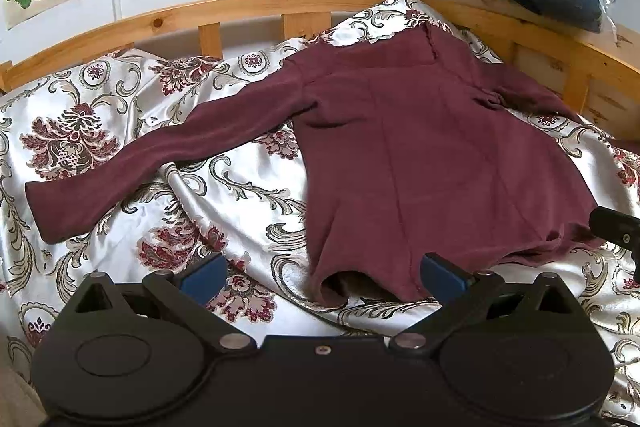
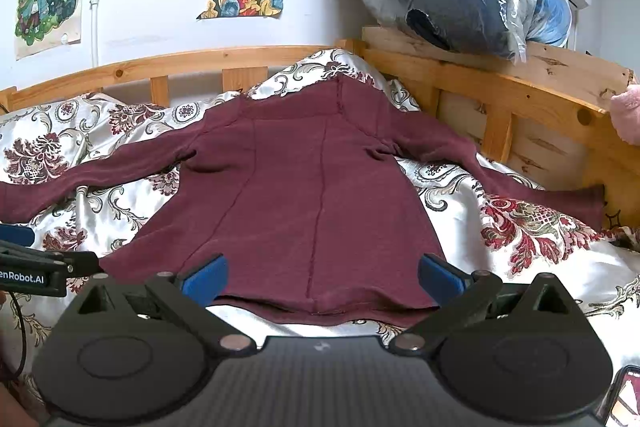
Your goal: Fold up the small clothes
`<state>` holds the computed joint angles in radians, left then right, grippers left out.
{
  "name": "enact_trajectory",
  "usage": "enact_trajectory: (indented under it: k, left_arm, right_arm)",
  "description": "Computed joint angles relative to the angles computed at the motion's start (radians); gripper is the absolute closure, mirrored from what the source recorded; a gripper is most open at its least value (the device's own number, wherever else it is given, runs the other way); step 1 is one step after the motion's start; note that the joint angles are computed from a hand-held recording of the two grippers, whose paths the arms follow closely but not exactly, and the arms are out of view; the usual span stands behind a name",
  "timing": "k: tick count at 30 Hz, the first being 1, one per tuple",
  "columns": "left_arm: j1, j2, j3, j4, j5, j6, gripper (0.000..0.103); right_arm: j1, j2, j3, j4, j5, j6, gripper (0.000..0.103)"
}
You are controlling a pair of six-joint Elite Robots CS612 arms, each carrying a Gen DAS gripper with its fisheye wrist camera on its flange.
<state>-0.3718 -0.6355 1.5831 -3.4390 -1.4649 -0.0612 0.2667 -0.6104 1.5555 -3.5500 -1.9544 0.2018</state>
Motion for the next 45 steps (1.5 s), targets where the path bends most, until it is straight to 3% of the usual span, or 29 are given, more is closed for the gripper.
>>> enact_trajectory:
  k: [28,34,42,45]
  left_arm:
    - [0.003,0.001,-0.003,0.018,-0.003,-0.020,0.001]
    - [-0.001,-0.001,-0.021,0.095,0.012,0.009,0.001]
    - [0.008,0.011,-0.158,0.243,-0.111,0.161,0.001]
    - [0.004,0.042,-0.226,0.224,-0.136,0.170,0.001]
  right_arm:
    - [-0.003,-0.003,0.003,0.021,0.018,0.016,0.000]
    - [-0.031,-0.017,0.018,0.102,0.107,0.141,0.000]
    - [-0.043,-0.012,0.020,0.041,-0.056,0.216,0.000]
    - [-0.056,-0.002,0.002,0.021,-0.145,0.214,0.000]
